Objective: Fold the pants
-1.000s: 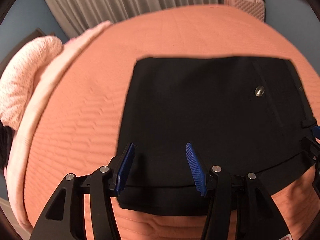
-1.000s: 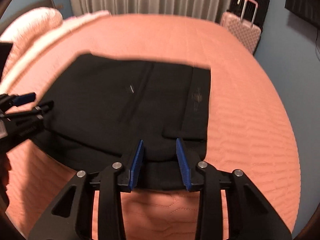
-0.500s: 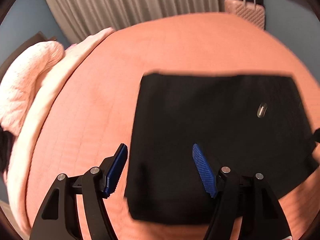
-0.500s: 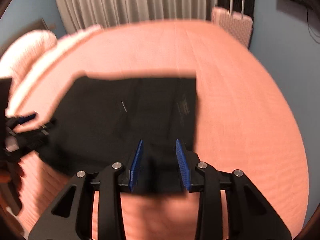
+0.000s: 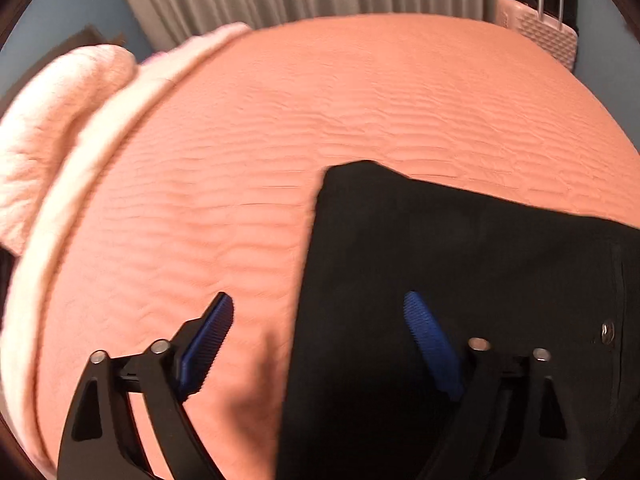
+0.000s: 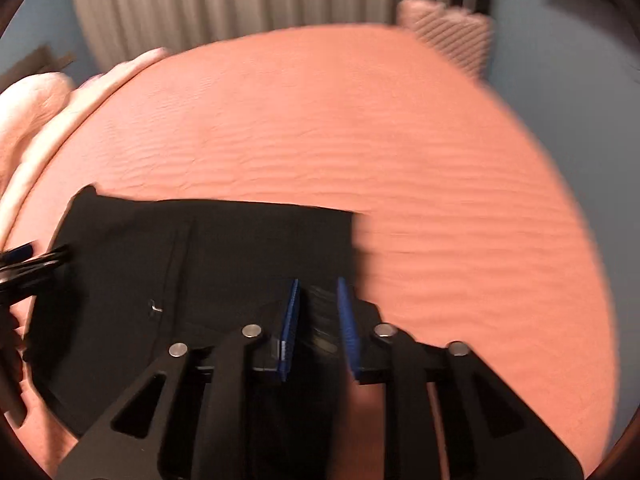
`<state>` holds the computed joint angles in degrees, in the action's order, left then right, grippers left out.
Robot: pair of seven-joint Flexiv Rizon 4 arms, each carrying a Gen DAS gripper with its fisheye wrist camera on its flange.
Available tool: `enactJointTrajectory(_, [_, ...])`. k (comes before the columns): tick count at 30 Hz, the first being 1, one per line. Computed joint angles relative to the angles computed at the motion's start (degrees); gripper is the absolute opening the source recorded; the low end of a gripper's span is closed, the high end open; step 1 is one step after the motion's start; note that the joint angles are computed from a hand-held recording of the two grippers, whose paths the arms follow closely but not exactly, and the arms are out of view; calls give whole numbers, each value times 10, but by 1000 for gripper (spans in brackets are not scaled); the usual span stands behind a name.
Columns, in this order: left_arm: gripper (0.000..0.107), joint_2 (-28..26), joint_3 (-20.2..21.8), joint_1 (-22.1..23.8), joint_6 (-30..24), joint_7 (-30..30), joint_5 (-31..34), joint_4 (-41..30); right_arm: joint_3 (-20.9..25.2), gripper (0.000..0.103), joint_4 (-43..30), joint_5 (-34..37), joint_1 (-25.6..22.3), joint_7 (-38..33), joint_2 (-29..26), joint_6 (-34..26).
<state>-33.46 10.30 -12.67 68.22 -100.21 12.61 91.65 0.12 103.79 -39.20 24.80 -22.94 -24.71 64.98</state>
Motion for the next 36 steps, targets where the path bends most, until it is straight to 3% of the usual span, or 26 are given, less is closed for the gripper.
enactJointTrajectory(3, [81,64,8,-12,70,0,30,83,21,22,47,-8,9,-6,38,4])
enactJointTrajectory(5, [82,99,11,-27,79,6,49,122,35,21,49,-1,16,-38,30,-35])
enactJointTrajectory(6, [82,110,16,-37,81,-2,61,138,18,21,68,-39,25,-14,30,-19])
enactJointTrajectory(7, [82,115,13,-38,74,1,67,147,10,21,78,-56,26,8,36,-12])
enactJointTrajectory(9, [82,118,3,-35,41,3,65,154,21,23,75,-39,29,36,64,-59])
enactJointTrajectory(12, [81,144,-26,-6,56,19,33,195,29,25,118,-103,25,106,119,-39])
enactJointTrajectory(16, [80,192,-29,-5,64,3,36,234,76,25,160,-114,17,151,170,-74])
enactJointTrajectory(19, [80,249,-56,9,62,21,4,281,110,25,186,-112,20,191,206,-109])
enactJointTrajectory(21, [81,289,-68,10,50,22,1,304,129,33,186,-91,25,194,219,-137])
enactJointTrajectory(22, [81,308,-74,11,44,23,3,314,137,42,187,-85,28,197,225,-144])
enactJointTrajectory(24, [81,345,-86,16,30,4,21,331,150,42,191,-83,33,207,240,-155])
enactJointTrajectory(26, [81,375,-95,20,17,40,-26,355,160,42,189,-73,38,207,248,-166])
enactJointTrajectory(29, [81,410,-106,29,2,54,-47,376,168,42,185,-62,41,202,260,-178])
enactJointTrajectory(36, [81,459,-129,42,-18,68,-47,401,180,45,168,-52,49,191,273,-211])
